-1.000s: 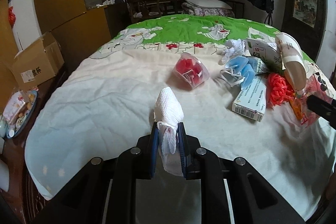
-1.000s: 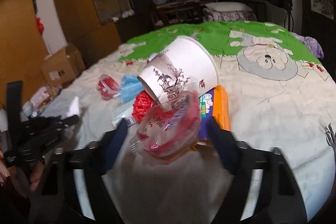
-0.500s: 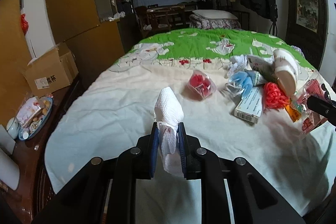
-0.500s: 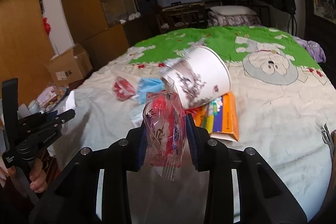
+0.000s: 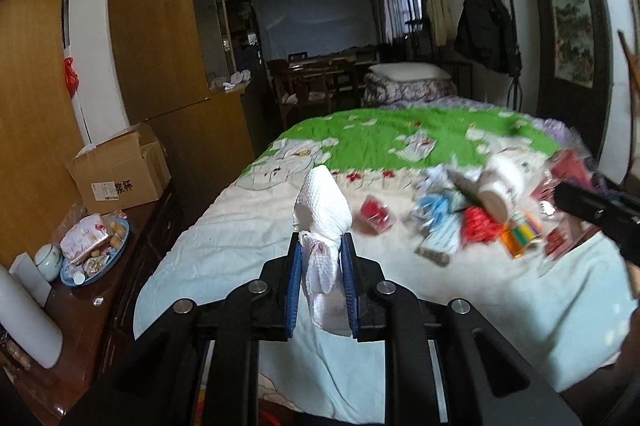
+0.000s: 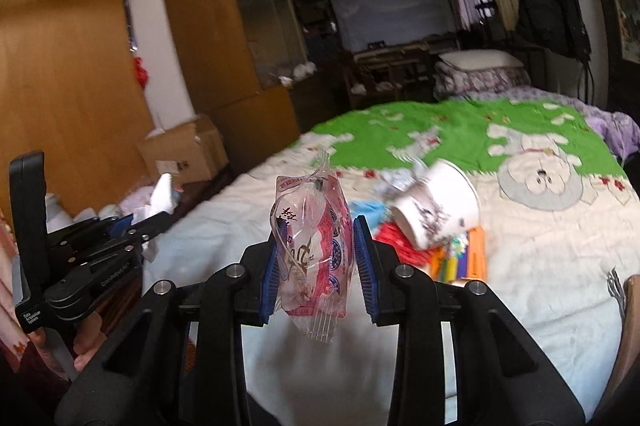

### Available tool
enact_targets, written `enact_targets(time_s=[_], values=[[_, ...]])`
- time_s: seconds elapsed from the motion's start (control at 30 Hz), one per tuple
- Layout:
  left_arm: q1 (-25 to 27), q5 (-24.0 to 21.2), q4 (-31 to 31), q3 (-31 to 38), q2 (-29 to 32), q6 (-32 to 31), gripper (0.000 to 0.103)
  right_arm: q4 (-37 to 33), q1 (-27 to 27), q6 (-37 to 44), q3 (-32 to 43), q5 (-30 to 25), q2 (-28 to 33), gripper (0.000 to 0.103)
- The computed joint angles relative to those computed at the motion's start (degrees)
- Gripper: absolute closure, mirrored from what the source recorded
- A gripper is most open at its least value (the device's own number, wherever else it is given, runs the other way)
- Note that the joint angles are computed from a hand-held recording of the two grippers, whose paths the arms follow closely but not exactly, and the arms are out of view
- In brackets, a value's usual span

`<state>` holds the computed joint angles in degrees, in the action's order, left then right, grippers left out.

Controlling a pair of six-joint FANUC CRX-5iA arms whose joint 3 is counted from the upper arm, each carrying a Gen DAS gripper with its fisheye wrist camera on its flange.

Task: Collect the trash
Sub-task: 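Grasp the clear plastic bag with fork with the right tool, then drop the tissue from the left tool while the right tool drops the plastic bag into the wastebasket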

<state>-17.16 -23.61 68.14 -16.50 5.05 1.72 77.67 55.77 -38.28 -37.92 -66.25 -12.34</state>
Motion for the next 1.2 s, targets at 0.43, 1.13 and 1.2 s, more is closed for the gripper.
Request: enact_targets(time_s=[0.43,1.13,1.2], values=[[17.0,-14.6,-17.9,0.2,-3.6,17.0,0.082,5.7,3.9,1.1,3.0,3.7,1.4,0.068],[27.7,-17.1,-41.2,12.3,9.9,42.8,0.007,-16.7,-5.2,25.3,19.8,38.3,19.6,0.067],[28.5,-16.3,-41.2,12.8,10.6,43.7,0.006,-25.1,-5.0,34.0,24.3,39.6,22.8,0.066]])
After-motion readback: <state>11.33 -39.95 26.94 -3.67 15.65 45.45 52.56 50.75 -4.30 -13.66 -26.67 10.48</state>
